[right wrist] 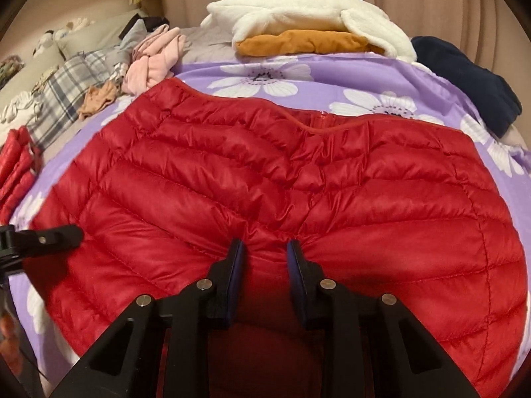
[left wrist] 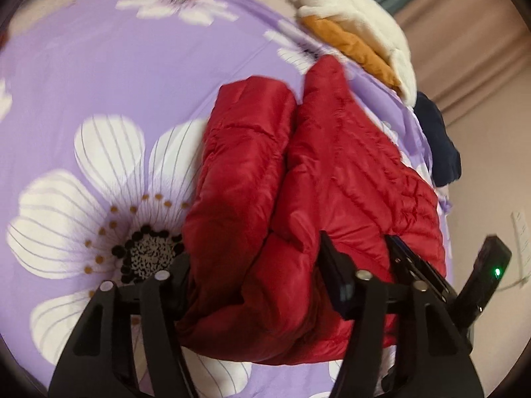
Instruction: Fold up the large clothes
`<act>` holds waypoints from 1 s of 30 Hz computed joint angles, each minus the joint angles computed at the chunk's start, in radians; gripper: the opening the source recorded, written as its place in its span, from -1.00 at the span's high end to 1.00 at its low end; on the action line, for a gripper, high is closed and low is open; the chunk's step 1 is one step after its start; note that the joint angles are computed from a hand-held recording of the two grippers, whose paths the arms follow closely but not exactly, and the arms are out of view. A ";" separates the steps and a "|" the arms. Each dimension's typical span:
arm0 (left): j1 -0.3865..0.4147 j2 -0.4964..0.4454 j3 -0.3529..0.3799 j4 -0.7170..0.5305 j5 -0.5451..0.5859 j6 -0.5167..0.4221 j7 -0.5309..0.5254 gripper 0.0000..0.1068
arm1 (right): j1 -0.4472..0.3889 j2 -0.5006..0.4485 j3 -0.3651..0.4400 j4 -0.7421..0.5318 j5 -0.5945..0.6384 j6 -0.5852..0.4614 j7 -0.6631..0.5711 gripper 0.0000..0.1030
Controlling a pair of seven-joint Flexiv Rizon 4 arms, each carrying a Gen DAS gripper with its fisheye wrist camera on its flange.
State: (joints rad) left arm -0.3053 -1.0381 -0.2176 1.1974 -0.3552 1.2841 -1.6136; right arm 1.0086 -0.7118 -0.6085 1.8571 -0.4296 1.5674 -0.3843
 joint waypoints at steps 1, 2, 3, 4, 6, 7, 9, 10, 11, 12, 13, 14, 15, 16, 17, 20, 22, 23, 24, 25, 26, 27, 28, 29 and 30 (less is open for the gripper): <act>-0.010 0.006 0.011 0.000 0.011 0.009 0.001 -0.06 | -0.008 0.000 0.008 -0.001 0.003 0.006 -0.001 0.44; -0.019 0.016 0.021 0.004 0.025 0.024 0.006 -0.05 | -0.018 -0.001 0.016 -0.003 0.007 0.013 -0.004 0.44; -0.026 0.022 0.026 0.008 0.034 0.035 0.009 -0.05 | -0.022 -0.001 0.020 0.000 0.017 0.028 -0.002 0.44; -0.033 0.031 0.032 0.013 0.046 0.049 0.015 -0.05 | -0.027 -0.002 0.026 0.002 0.031 0.043 -0.001 0.44; -0.051 0.044 0.046 0.015 0.069 0.070 0.024 -0.04 | -0.036 -0.004 0.040 0.003 0.062 0.063 -0.007 0.43; -0.059 0.046 0.053 0.011 0.079 0.076 0.028 -0.04 | -0.038 -0.005 0.045 0.002 0.077 0.068 -0.013 0.43; -0.078 0.049 0.068 -0.002 0.100 0.086 0.037 -0.04 | -0.041 -0.007 0.053 0.001 0.105 0.078 -0.025 0.43; -0.086 0.052 0.072 -0.007 0.112 0.095 0.047 -0.04 | -0.042 -0.009 0.056 0.001 0.120 0.086 -0.030 0.43; -0.092 0.052 0.074 -0.011 0.120 0.100 0.054 -0.04 | -0.043 -0.011 0.061 0.001 0.135 0.093 -0.036 0.43; -0.103 0.051 0.082 -0.022 0.132 0.105 0.063 -0.04 | -0.045 -0.013 0.065 0.001 0.150 0.100 -0.042 0.43; -0.108 0.054 0.085 -0.021 0.139 0.110 0.069 -0.04 | -0.048 -0.015 0.071 0.001 0.167 0.113 -0.047 0.43; -0.118 0.052 0.092 -0.032 0.147 0.110 0.075 -0.04 | -0.051 -0.016 0.078 0.001 0.184 0.121 -0.055 0.43; -0.117 0.060 0.088 -0.019 0.152 0.119 0.083 -0.04 | -0.062 -0.018 0.092 0.000 0.203 0.136 -0.062 0.43; -0.125 0.058 0.093 -0.027 0.159 0.121 0.089 -0.04 | -0.072 -0.018 0.107 -0.002 0.219 0.146 -0.071 0.43; -0.133 0.057 0.098 -0.036 0.165 0.120 0.096 -0.04 | -0.086 -0.017 0.124 -0.004 0.233 0.154 -0.082 0.43; -0.141 0.052 0.090 -0.054 0.172 0.119 0.119 -0.04 | -0.135 -0.015 0.189 -0.015 0.278 0.180 -0.111 0.43; -0.150 0.052 0.092 -0.060 0.176 0.118 0.130 -0.04 | -0.160 -0.015 0.223 -0.023 0.305 0.192 -0.127 0.43; -0.150 0.051 0.086 -0.062 0.176 0.119 0.138 -0.04 | -0.166 -0.015 0.234 -0.025 0.317 0.196 -0.134 0.43; -0.152 0.051 0.084 -0.064 0.177 0.121 0.144 -0.04 | -0.176 -0.016 0.247 -0.028 0.328 0.202 -0.141 0.43; -0.154 0.052 0.086 -0.061 0.177 0.123 0.146 -0.04 | -0.181 -0.017 0.255 -0.031 0.338 0.206 -0.148 0.43; -0.156 0.052 0.087 -0.062 0.176 0.123 0.149 -0.04 | -0.183 -0.019 0.259 -0.033 0.348 0.209 -0.155 0.43; -0.159 0.054 0.087 -0.060 0.176 0.124 0.150 -0.04 | -0.183 -0.021 0.262 -0.036 0.356 0.210 -0.161 0.43; -0.162 0.053 0.091 -0.062 0.176 0.123 0.150 -0.04 | -0.185 -0.021 0.265 -0.038 0.363 0.210 -0.167 0.43; -0.166 0.054 0.096 -0.062 0.176 0.122 0.148 -0.04 | -0.187 -0.022 0.268 -0.038 0.369 0.211 -0.174 0.43; -0.167 0.054 0.098 -0.063 0.177 0.121 0.150 -0.04 | -0.189 -0.023 0.271 -0.041 0.374 0.212 -0.179 0.43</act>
State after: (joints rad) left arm -0.4728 -0.9840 -0.1199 1.1341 -0.1783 1.4049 -1.4640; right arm 0.8194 -0.7352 -0.3377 1.8162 -0.0557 1.7791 -0.5628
